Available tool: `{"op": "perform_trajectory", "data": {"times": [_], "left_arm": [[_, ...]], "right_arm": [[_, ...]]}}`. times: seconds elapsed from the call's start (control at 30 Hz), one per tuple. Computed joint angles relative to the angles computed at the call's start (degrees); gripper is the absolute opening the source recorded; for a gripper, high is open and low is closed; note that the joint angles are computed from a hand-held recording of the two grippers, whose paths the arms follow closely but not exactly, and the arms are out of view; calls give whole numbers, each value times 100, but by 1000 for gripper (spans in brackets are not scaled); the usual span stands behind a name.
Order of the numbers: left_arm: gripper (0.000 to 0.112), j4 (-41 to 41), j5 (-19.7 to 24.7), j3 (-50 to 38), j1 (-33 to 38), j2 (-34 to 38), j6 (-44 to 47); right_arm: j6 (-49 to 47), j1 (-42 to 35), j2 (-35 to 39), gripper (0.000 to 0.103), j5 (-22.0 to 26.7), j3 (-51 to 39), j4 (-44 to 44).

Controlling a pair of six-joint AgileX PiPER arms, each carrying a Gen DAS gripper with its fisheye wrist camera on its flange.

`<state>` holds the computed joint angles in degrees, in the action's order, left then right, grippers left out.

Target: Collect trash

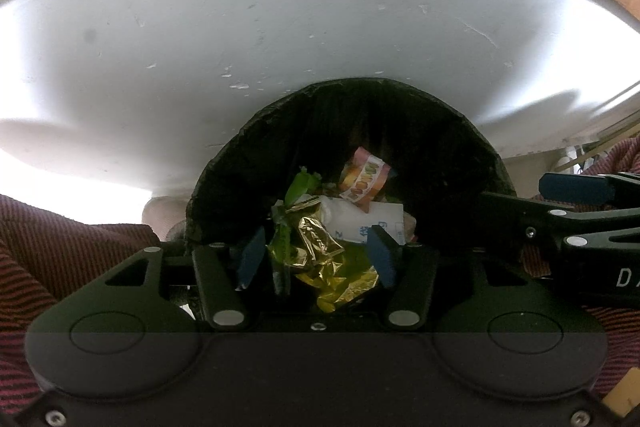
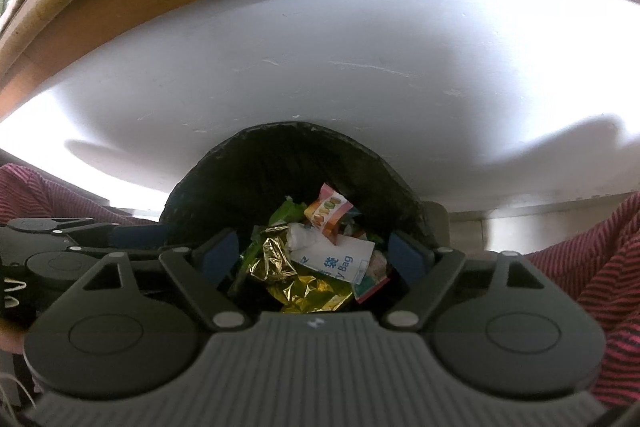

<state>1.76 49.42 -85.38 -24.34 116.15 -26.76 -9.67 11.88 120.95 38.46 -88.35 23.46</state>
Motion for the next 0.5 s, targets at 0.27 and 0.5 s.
{"op": "perform_trajectory", "data": {"times": [0.27,0.5], "left_arm": [[56,-8,15,4,13,-16,18],[58,-63,-9,18,40,-27,67]], "right_arm": [[3,2,0,90,6,-7,1],[32,11,-7,90,3,-3,-16]]}}
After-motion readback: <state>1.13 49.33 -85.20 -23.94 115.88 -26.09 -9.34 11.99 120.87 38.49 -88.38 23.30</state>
